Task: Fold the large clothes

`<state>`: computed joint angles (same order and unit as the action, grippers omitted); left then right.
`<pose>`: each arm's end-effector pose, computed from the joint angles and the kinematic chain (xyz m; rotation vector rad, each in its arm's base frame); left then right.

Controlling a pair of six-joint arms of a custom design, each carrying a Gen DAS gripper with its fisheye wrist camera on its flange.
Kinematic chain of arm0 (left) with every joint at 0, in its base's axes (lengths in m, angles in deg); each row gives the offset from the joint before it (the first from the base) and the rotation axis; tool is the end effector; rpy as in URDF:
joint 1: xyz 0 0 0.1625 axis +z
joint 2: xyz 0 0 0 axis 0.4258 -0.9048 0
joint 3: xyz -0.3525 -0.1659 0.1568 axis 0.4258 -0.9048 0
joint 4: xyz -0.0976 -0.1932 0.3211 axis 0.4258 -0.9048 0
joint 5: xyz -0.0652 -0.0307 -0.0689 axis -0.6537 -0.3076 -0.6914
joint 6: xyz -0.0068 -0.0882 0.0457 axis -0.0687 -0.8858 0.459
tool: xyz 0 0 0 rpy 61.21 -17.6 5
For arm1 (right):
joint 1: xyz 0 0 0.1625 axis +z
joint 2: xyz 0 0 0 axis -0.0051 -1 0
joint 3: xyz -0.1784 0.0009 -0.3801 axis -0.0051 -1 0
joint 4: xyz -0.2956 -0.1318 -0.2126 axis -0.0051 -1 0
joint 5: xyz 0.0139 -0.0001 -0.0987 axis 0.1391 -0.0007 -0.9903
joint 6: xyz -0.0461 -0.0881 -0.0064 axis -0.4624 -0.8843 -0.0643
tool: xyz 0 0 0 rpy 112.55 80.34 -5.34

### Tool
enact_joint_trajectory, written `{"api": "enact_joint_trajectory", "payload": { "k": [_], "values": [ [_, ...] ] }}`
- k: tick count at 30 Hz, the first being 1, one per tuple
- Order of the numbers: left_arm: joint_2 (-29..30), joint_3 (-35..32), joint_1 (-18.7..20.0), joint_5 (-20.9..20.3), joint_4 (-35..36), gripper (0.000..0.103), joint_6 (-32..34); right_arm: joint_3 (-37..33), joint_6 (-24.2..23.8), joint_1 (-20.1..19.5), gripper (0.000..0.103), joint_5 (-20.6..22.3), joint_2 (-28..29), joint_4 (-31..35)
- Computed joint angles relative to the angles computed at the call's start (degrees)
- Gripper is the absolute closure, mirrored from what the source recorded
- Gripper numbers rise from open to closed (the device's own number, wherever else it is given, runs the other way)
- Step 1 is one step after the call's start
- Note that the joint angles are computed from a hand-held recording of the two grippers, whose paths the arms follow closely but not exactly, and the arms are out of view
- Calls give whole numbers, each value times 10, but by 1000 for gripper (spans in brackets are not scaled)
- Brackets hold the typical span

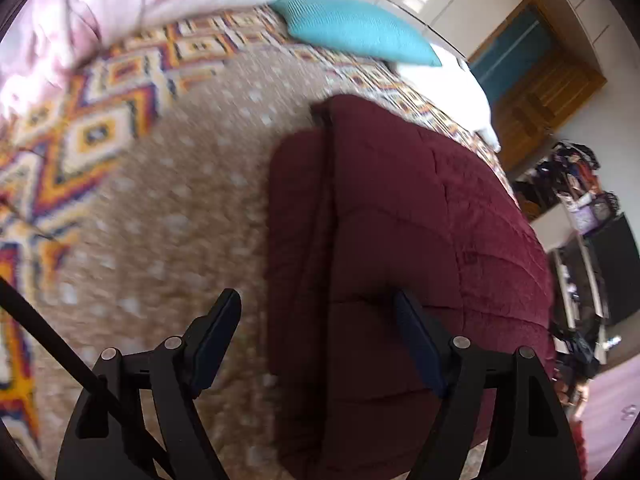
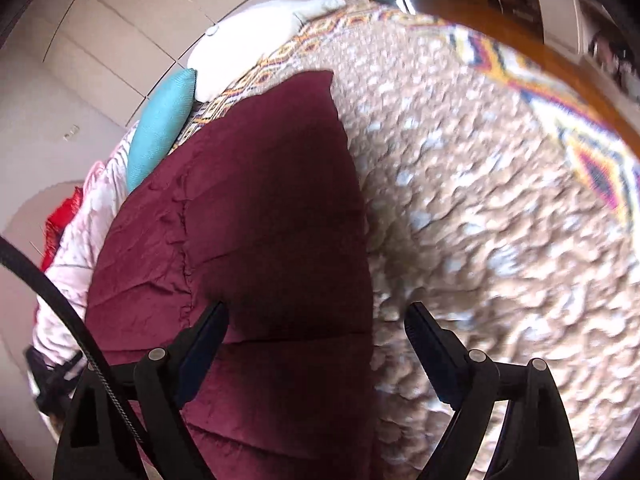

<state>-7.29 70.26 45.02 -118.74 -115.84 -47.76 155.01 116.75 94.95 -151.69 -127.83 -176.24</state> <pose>-0.1428 -0.8456 0.2807 0.7643 2.8564 -0.2564 0.1164 -0.4750 0.2384 -0.8763 -2.3675 1.3625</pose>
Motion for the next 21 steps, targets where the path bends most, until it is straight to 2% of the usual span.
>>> {"api": "enact_joint_trajectory", "payload": {
  "k": [3,4,7,9,10,11,12,13,14,15,16,21],
  "values": [
    [29,-41,12,-48,28,16,-6,-12,-26,-11,6,34,10,-11],
    [49,-78,18,-72,60,14,-11,-20,-34,-13,5,42,11,1],
    [58,-81,18,-78,62,11,-14,-55,-65,-12,3,41,19,56],
    [41,-42,13,-67,36,11,-13,-74,-76,-8,4,22,26,79],
    [33,-27,10,-62,29,14,-11,-77,-72,-5,9,16,29,78],
    [18,0,4,-55,16,29,-7,-76,-69,-6,16,22,29,71],
    [5,24,-1,-50,1,42,0,-68,-55,-9,34,42,25,59],
    [-13,52,-8,-42,-17,49,12,-60,-40,-9,45,51,21,50],
    [-22,61,-14,-40,-19,58,18,-54,-35,-8,52,59,15,42],
    [-28,64,-18,-41,-17,63,18,-47,-32,-4,63,65,9,32],
    [-34,63,-23,-42,-10,64,15,-40,-29,2,70,71,2,22],
    [-68,76,-39,-51,13,66,10,-28,-28,37,74,76,-24,6]
  ]
}}
